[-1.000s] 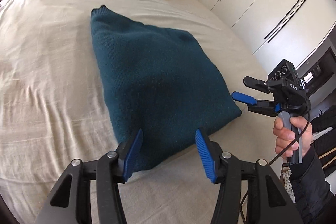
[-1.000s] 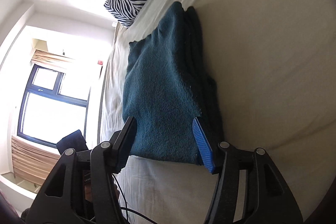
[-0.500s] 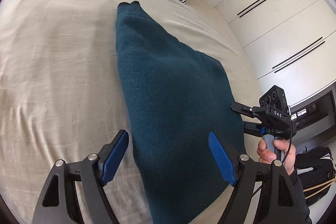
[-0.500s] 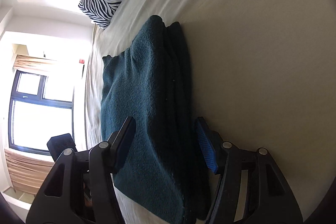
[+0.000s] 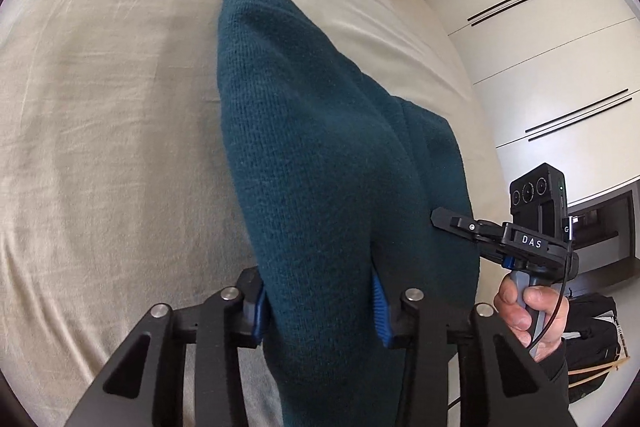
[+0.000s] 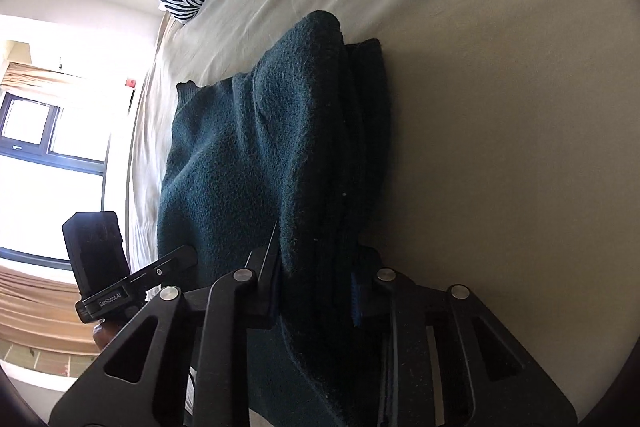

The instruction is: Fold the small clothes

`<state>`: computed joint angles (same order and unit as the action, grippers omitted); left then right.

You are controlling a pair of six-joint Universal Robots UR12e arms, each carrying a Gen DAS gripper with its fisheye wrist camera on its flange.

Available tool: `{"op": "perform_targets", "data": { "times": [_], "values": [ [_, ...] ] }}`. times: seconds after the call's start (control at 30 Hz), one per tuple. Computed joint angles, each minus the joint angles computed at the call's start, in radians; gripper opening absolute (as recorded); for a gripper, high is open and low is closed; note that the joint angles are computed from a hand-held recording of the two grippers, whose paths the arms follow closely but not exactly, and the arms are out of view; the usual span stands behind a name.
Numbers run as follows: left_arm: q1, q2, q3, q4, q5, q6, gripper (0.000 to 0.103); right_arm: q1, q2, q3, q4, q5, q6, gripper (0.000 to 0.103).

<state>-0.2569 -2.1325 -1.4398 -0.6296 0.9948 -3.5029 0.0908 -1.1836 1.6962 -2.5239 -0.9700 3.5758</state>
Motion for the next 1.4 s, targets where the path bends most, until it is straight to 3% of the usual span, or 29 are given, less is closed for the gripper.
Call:
{"op": "perform_targets", "data": {
  "times": [0.33,0.5,0.73,0.9,1.13,1.2,1.27,1.3,1.4],
  "values": [
    [0.045,0.164,-0.157,0.024,-0.003,0.09,0.039,0.046,-0.087,0.032,-0.067,0.021,-0.001,0.021],
    [0.087,0.273,-0.258,-0.009,0.003,0.148,0.04,0.108,-0.107,0.037,-0.083,0.049,0.009,0.021],
    [0.145,0.417,-0.42,-0.009,0.02,0.215,0.04,0.196,-0.11,0.079,-0.184,0.089,0.08,0.021],
    [0.168,0.425,-0.461,-0.005,0.003,0.233,0.04,0.248,-0.1,0.122,-0.246,0.065,0.139,0.021],
    [0.176,0.399,-0.485,0.059,0.007,0.205,0.042,0.262,-0.072,0.19,-0.399,0.041,0.295,0.022],
    [0.171,0.385,-0.482,0.058,0.012,0.199,0.046,0.266,-0.074,0.192,-0.388,0.03,0.27,0.022],
    [0.186,0.377,-0.504,0.096,-0.031,0.156,0.05,0.266,-0.07,0.196,-0.358,0.018,0.265,0.025],
    [0.196,0.385,-0.529,0.121,-0.048,0.149,0.05,0.26,-0.062,0.207,-0.38,0.038,0.29,0.026],
    [0.199,0.393,-0.553,0.169,-0.047,0.139,0.055,0.241,-0.038,0.258,-0.573,0.103,0.416,0.026]
  ]
}}
